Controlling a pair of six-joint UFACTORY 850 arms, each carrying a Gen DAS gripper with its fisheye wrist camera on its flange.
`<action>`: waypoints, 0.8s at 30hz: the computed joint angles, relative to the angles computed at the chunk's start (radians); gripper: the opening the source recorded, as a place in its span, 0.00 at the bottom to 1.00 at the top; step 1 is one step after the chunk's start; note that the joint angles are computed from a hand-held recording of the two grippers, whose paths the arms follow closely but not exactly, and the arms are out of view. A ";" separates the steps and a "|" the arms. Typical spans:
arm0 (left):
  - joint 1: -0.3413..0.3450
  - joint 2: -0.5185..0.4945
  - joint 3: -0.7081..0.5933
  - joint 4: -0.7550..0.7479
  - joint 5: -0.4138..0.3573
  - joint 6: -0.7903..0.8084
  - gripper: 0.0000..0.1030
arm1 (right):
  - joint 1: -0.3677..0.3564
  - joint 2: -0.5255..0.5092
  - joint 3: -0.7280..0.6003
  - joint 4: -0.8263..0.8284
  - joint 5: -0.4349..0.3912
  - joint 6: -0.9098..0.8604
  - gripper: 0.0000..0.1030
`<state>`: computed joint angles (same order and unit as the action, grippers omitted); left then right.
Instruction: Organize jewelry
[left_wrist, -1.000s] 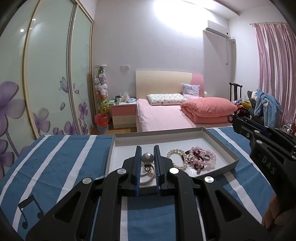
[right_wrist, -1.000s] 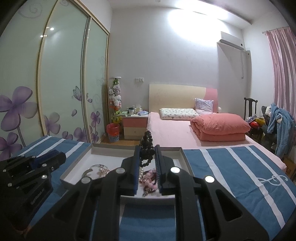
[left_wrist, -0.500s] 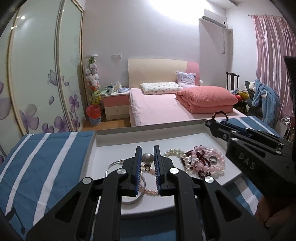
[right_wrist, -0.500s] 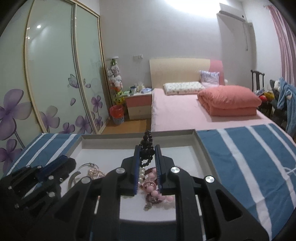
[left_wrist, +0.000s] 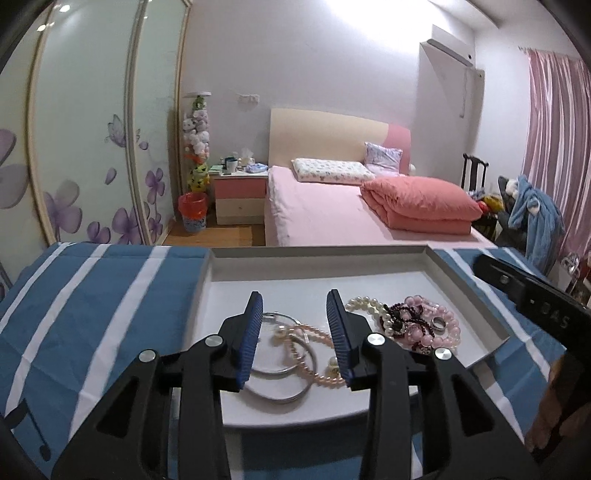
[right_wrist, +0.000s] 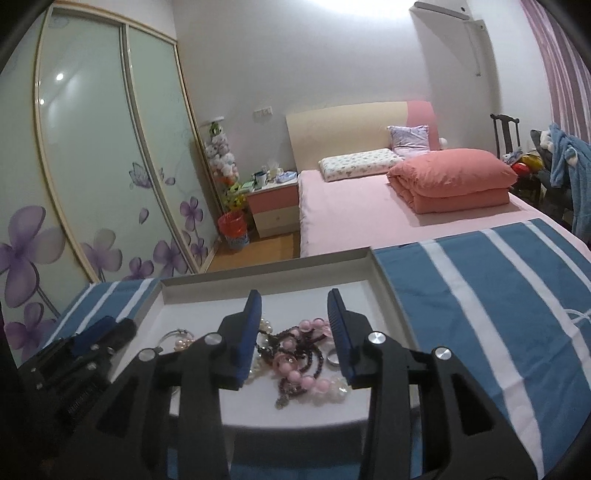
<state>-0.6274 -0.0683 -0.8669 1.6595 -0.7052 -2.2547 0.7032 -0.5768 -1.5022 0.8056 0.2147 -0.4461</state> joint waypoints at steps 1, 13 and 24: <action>-0.003 0.022 0.015 -0.005 -0.006 -0.004 0.36 | 0.002 0.015 0.016 -0.004 0.006 0.007 0.36; -0.157 0.243 0.177 -0.124 -0.161 -0.011 0.54 | 0.080 0.246 0.289 0.001 0.051 0.001 0.54; -0.345 0.267 0.211 -0.209 -0.386 -0.009 0.84 | 0.176 0.393 0.468 0.140 0.200 -0.105 0.89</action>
<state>-0.9727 0.1986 -0.6560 1.4503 -1.0915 -2.2641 0.8792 -0.1840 -1.0344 0.9460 0.4143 -0.5516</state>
